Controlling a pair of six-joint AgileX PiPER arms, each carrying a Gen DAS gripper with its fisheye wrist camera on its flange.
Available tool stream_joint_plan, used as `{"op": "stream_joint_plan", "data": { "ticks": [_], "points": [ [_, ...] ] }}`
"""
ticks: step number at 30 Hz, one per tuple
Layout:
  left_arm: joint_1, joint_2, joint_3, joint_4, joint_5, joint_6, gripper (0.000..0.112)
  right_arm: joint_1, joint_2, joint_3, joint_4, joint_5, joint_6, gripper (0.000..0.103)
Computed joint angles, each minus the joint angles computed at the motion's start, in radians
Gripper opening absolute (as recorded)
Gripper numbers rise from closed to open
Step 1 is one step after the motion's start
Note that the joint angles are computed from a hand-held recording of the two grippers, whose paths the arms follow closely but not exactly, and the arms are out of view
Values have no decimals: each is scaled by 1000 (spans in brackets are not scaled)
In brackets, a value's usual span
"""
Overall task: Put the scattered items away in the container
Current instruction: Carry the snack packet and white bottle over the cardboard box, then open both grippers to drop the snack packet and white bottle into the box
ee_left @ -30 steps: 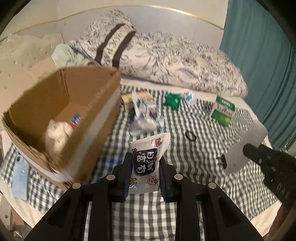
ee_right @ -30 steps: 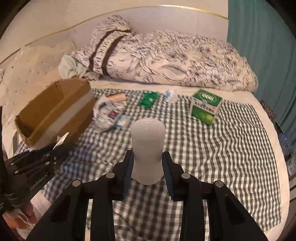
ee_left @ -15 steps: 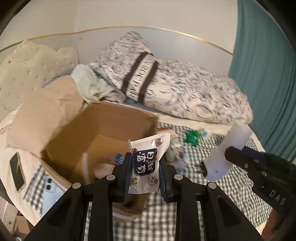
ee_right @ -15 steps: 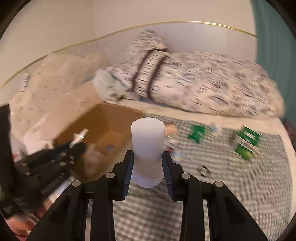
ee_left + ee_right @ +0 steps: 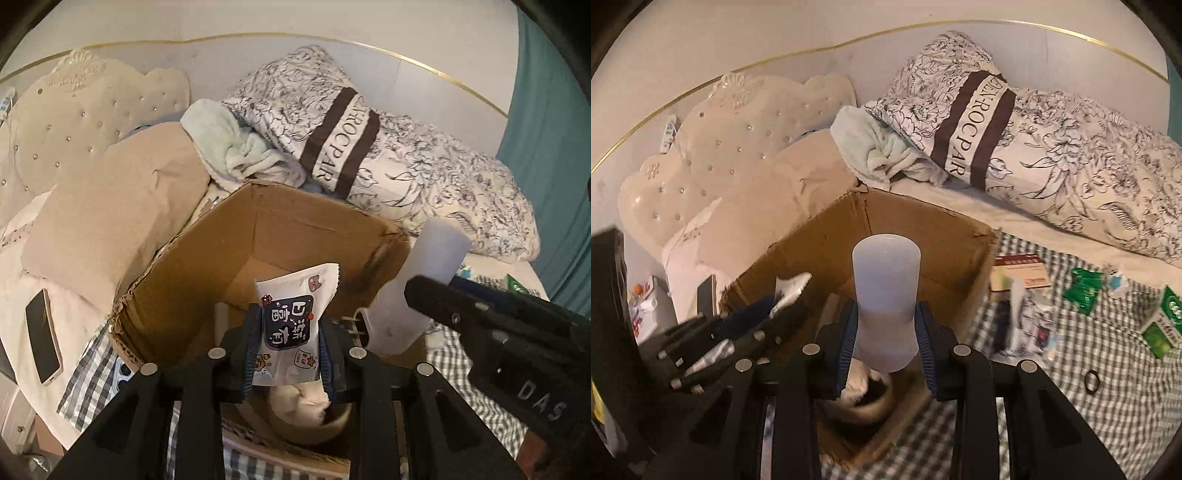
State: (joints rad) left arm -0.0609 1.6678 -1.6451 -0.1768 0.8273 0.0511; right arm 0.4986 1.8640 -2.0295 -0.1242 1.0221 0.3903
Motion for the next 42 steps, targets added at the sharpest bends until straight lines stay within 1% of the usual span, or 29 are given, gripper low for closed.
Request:
{"op": "stream_joint_plan", "data": {
  "ticks": [1, 2, 3, 4, 5, 7, 8, 11, 13, 16, 19, 21, 22, 24, 25, 26, 27, 28, 29, 30, 31, 32, 33, 34, 35, 36, 39, 41, 42],
  "points": [
    [-4, 2, 7, 19, -12, -12, 46, -5, 7, 1, 15, -17, 0, 32],
    [-4, -2, 21, 24, -24, -14, 56, -10, 2, 16, 24, -42, 2, 42],
    [-10, -4, 30, 49, -38, -33, 72, -10, 3, 16, 14, -56, 15, 53],
    [-11, -11, 46, 63, -58, -47, 78, -5, -4, 28, -16, -73, 47, 73],
    [-14, -20, 62, 80, -83, -67, 79, 4, -33, 76, -69, -116, 100, 77],
    [-17, -21, 63, 92, -88, -84, 89, -1, -89, 164, -102, -201, 149, 77],
    [-24, -18, 55, 104, -77, -101, 90, -9, -113, 194, -101, -221, 158, 77],
    [-49, -17, 43, 118, -59, -127, 90, -32, -176, 256, -130, -229, 181, 77],
    [-85, -32, 58, 140, -60, -164, 94, -60, -238, 326, -150, -244, 196, 77],
    [-158, -43, 59, 178, -42, -221, 97, -118, -331, 422, -152, -247, 174, 77],
    [-253, -48, 58, 267, -27, -316, 97, -203, -425, 526, -171, -240, 130, 77],
    [-318, -50, 64, 332, -24, -390, 99, -277, -498, 621, -196, -257, 108, 77],
    [-350, -47, 65, 363, -21, -430, 102, -326, -539, 683, -208, -280, 105, 78],
    [-417, -37, 74, 430, -22, -521, 103, -423, -590, 777, -210, -333, 102, 80],
    [-440, -24, 65, 443, -17, -543, 103, -461, -604, 815, -239, -350, 128, 82],
    [-464, -7, 55, 452, -9, -562, 103, -499, -607, 845, -276, -356, 157, 82],
    [-482, 7, 46, 461, 0, -578, 103, -546, -592, 852, -273, -347, 148, 82],
    [-509, 27, 33, 487, 10, -609, 103, -589, -574, 843, -236, -334, 108, 82],
    [-538, 42, 22, 552, 27, -667, 103, -631, -562, 836, -199, -334, 75, 82],
    [-580, 63, 10, 652, 55, -749, 103, -674, -555, 832, -153, -343, 41, 82],
    [-610, 84, -7, 718, 83, -794, 103, -713, -553, 830, -99, -359, 1, 82],
    [-629, 99, -26, 749, 104, -807, 103, -740, -552, 827, -60, -370, -30, 82],
    [-633, 99, -24, 739, 85, -794, 103, -751, -544, 818, -48, -374, -42, 82],
    [-633, 104, -35, 697, 65, -757, 103, -757, -534, 809, -65, -375, -35, 82],
    [-644, 117, -57, 681, 69, -744, 103, -749, -531, 807, -96, -372, -8, 82],
    [-659, 128, -71, 698, 76, -752, 103, -750, -518, 796, -111, -371, -3, 82],
    [-699, 172, -117, 730, 57, -734, 103, -777, -501, 792, -60, -392, -62, 82],
    [-700, 222, -168, 685, 43, -668, 103, -779, -493, 794, -63, -399, -56, 82],
    [-699, 250, -201, 666, 55, -642, 103, -776, -489, 794, -100, -397, -29, 82]
  ]
}}
